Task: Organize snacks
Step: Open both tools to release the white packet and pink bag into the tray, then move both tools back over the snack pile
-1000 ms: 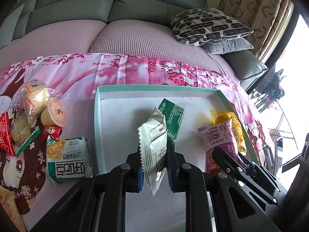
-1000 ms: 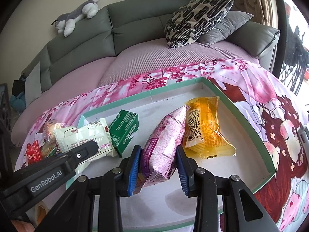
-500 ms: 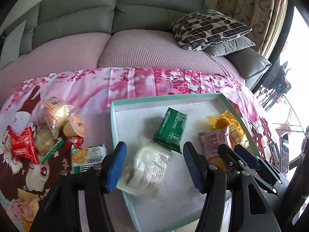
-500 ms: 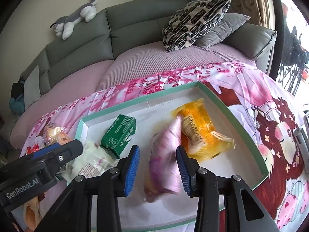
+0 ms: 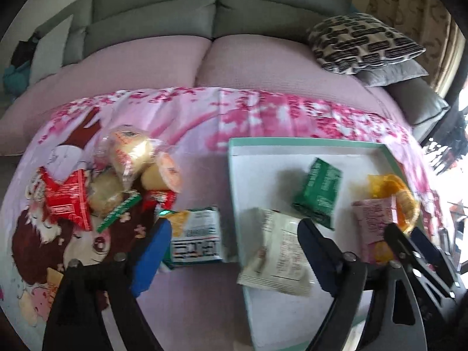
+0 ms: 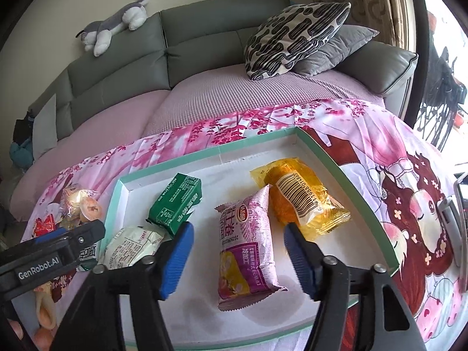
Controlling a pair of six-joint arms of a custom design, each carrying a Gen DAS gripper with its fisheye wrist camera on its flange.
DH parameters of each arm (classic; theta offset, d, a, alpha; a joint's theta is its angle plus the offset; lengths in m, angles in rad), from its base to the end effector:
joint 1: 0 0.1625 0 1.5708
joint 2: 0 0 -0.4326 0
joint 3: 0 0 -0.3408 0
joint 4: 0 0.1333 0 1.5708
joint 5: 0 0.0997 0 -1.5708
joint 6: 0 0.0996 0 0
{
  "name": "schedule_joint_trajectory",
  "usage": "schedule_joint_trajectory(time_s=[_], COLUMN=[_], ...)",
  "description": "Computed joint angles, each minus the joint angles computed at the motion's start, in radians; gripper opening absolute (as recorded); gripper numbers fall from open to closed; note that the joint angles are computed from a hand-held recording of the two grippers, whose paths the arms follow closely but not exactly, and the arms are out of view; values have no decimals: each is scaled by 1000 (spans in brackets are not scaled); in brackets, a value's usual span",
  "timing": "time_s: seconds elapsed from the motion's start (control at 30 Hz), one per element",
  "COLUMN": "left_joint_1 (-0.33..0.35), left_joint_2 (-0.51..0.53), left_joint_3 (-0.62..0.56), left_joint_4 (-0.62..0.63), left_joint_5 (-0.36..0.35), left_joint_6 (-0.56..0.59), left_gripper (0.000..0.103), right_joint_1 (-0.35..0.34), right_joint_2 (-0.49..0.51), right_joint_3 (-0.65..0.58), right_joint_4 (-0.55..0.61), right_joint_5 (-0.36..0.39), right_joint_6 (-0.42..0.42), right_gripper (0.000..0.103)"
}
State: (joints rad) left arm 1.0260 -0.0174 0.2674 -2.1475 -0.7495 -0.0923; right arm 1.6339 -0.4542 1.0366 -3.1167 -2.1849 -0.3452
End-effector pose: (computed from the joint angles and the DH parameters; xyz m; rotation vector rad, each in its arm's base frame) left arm -0.2791 -0.8586 0.0534 0.3658 2.3469 -0.6939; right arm 0.1260 -0.7907 0.2003 0.0894 -2.2408 1.0466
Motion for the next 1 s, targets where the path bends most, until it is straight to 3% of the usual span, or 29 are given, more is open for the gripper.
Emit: schedule_joint_trajectory(time_s=[0.17, 0.33, 0.5, 0.6, 0.7, 1.0], left_joint_1=[3, 18, 25, 24, 23, 26], left_joint_2=[10, -10, 15, -12, -30, -59], left_joint_3=[-3, 10, -52, 18, 71, 142], left_joint_4=[-15, 8, 69, -12, -103, -221], left_joint_5=[59, -1, -18, -22, -21, -40], left_joint_6=[14, -64, -86, -71, -38, -9], left_gripper=[96, 96, 96, 96, 103, 103], right_joint_1=[-2, -4, -6, -7, -9, -9], right_joint_2=[2, 2, 3, 7, 7, 9], right_joint_3=[-2, -4, -5, -11, -9, -10], right_joint_4=[-7, -8, -15, -18, -25, -29], right_joint_5=[-9, -14, -15, -28, -34, -38], right_joint_6=[3, 11, 10, 15, 22, 26], right_gripper=[90, 103, 103, 103, 103, 103])
